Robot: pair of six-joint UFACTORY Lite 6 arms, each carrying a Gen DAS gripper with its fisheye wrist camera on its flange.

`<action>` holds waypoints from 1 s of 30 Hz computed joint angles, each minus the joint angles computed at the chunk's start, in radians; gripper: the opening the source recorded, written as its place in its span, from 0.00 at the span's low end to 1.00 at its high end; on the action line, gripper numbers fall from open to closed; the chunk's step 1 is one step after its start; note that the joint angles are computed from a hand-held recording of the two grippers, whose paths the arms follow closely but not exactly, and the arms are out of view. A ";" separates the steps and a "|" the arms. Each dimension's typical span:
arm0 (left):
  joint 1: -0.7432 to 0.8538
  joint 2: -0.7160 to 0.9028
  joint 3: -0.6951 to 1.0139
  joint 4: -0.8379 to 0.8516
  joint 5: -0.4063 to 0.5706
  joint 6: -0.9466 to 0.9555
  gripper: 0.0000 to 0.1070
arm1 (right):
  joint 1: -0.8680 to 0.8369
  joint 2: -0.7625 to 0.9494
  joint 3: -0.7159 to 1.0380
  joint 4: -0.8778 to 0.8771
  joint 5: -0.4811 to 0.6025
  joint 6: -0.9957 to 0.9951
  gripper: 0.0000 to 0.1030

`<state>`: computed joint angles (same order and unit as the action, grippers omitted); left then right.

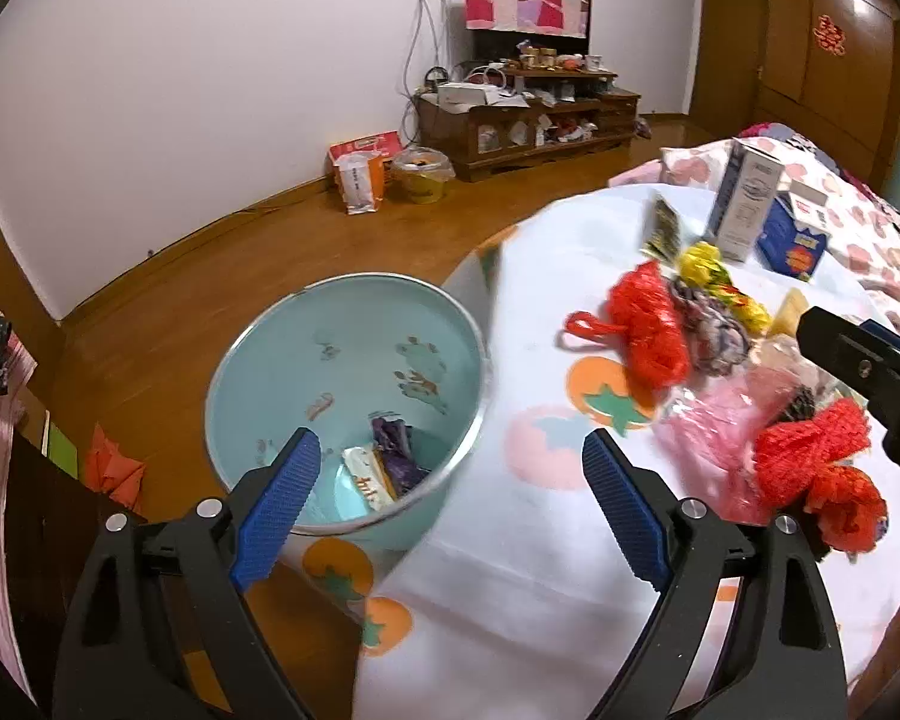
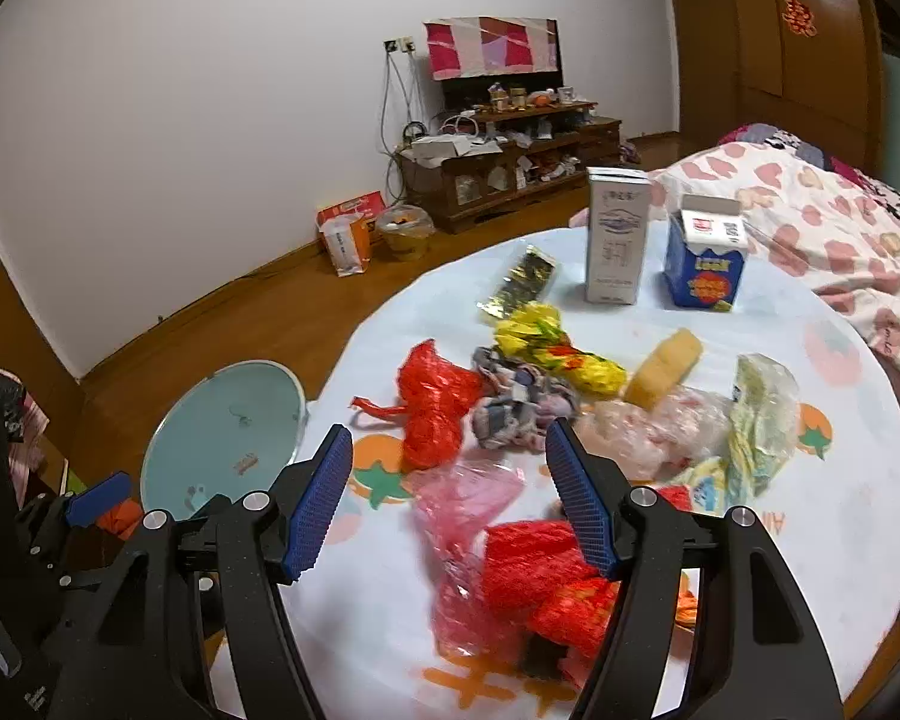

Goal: Collect trash
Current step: 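Move both grippers back over the remaining trash on the table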

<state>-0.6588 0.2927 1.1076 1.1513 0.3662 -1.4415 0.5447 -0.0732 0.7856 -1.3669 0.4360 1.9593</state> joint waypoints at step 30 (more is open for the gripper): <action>-0.191 0.098 0.106 -0.138 0.072 0.090 0.82 | -0.299 -0.513 -0.459 0.238 -0.100 -0.336 0.64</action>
